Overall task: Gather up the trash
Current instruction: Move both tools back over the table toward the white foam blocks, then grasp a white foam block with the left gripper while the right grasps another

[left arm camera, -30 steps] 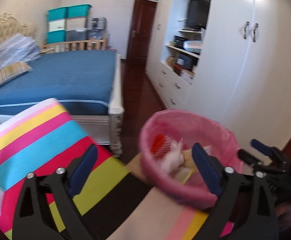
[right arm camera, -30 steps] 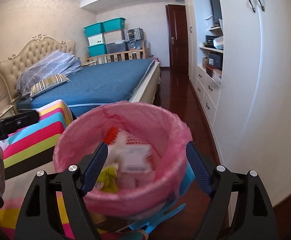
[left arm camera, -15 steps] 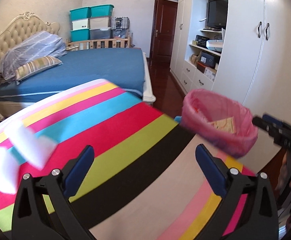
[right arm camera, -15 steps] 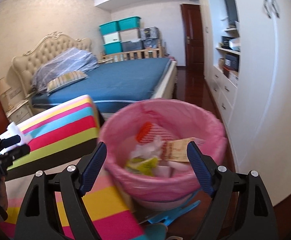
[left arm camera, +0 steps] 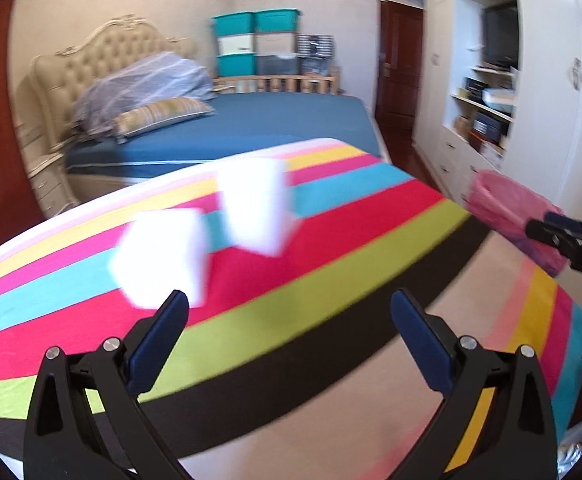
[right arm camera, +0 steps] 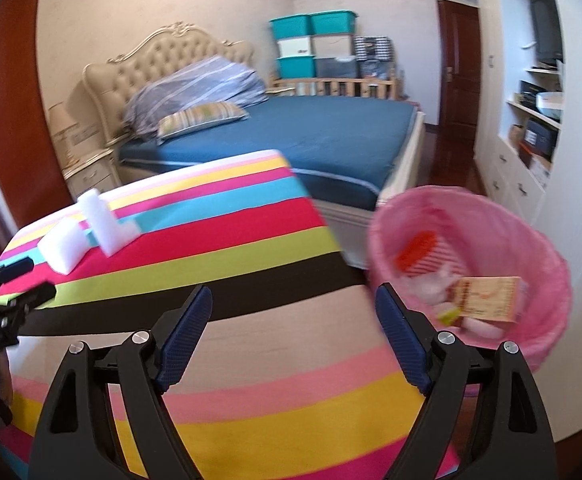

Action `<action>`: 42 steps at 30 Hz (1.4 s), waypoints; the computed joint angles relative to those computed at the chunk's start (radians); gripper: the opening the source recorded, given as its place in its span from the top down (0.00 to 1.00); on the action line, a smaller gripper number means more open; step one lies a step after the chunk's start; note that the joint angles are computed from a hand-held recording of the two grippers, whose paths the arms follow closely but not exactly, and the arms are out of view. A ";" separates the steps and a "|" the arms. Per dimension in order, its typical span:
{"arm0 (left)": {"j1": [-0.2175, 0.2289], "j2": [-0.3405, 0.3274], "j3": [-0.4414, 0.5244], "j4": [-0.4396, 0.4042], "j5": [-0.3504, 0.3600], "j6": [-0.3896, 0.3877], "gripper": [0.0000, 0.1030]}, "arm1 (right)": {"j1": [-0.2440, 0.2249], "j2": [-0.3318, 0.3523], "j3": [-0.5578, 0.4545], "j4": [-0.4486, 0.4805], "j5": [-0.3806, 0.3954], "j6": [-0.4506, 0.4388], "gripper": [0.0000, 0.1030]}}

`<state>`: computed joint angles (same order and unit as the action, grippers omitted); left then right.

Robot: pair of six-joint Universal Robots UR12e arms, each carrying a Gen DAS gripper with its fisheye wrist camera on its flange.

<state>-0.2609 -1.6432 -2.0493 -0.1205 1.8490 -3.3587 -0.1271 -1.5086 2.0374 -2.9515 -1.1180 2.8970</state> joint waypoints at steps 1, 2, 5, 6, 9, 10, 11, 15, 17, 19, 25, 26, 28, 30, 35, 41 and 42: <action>0.007 0.007 -0.006 -0.004 0.014 -0.011 0.05 | 0.009 0.002 -0.002 0.007 0.000 -0.004 0.23; 0.017 0.016 -0.013 -0.009 0.027 -0.026 0.05 | 0.018 0.003 -0.005 0.017 0.002 -0.013 0.23; 0.046 0.032 -0.025 -0.033 0.052 -0.055 0.05 | 0.047 0.003 -0.008 0.043 0.005 -0.040 0.23; 0.057 0.036 -0.027 -0.043 0.057 -0.061 0.05 | 0.056 0.004 -0.009 0.053 0.007 -0.050 0.23; 0.091 0.039 -0.018 -0.091 0.061 -0.068 0.05 | 0.078 0.005 -0.015 0.079 0.013 -0.071 0.23; 0.101 0.040 -0.016 -0.107 0.054 -0.063 0.05 | 0.084 0.006 -0.016 0.086 0.012 -0.079 0.23; 0.115 0.039 -0.006 -0.137 0.042 -0.054 0.05 | 0.092 0.006 -0.018 0.094 0.011 -0.087 0.23; 0.146 0.023 0.021 -0.183 0.016 -0.038 0.05 | 0.120 0.008 -0.025 0.115 0.009 -0.108 0.23; 0.160 0.021 0.027 -0.197 -0.017 -0.033 0.05 | 0.130 0.010 -0.029 0.124 0.008 -0.118 0.23; 0.165 0.017 0.028 -0.186 -0.036 -0.027 0.05 | 0.143 0.013 -0.035 0.130 0.004 -0.126 0.23; 0.178 0.004 0.038 -0.182 -0.075 -0.011 0.06 | 0.186 0.035 -0.060 0.146 -0.008 -0.138 0.23; 0.184 0.005 0.036 -0.184 -0.089 -0.014 0.13 | 0.192 0.039 -0.065 0.148 -0.009 -0.138 0.23; 0.198 0.009 0.030 -0.181 -0.136 0.000 0.41 | 0.203 0.047 -0.075 0.153 -0.014 -0.135 0.23; 0.201 0.013 0.020 -0.154 -0.145 0.017 0.42 | 0.219 0.059 -0.090 0.160 -0.025 -0.132 0.23; 0.186 0.016 0.006 -0.120 -0.069 0.021 0.42 | 0.255 0.088 -0.124 0.172 -0.053 -0.138 0.23; 0.210 0.028 -0.002 -0.157 -0.075 -0.064 0.42 | 0.291 0.124 -0.168 0.179 -0.089 -0.142 0.23; 0.216 0.029 -0.002 -0.166 -0.083 -0.076 0.42 | 0.295 0.131 -0.176 0.175 -0.093 -0.140 0.23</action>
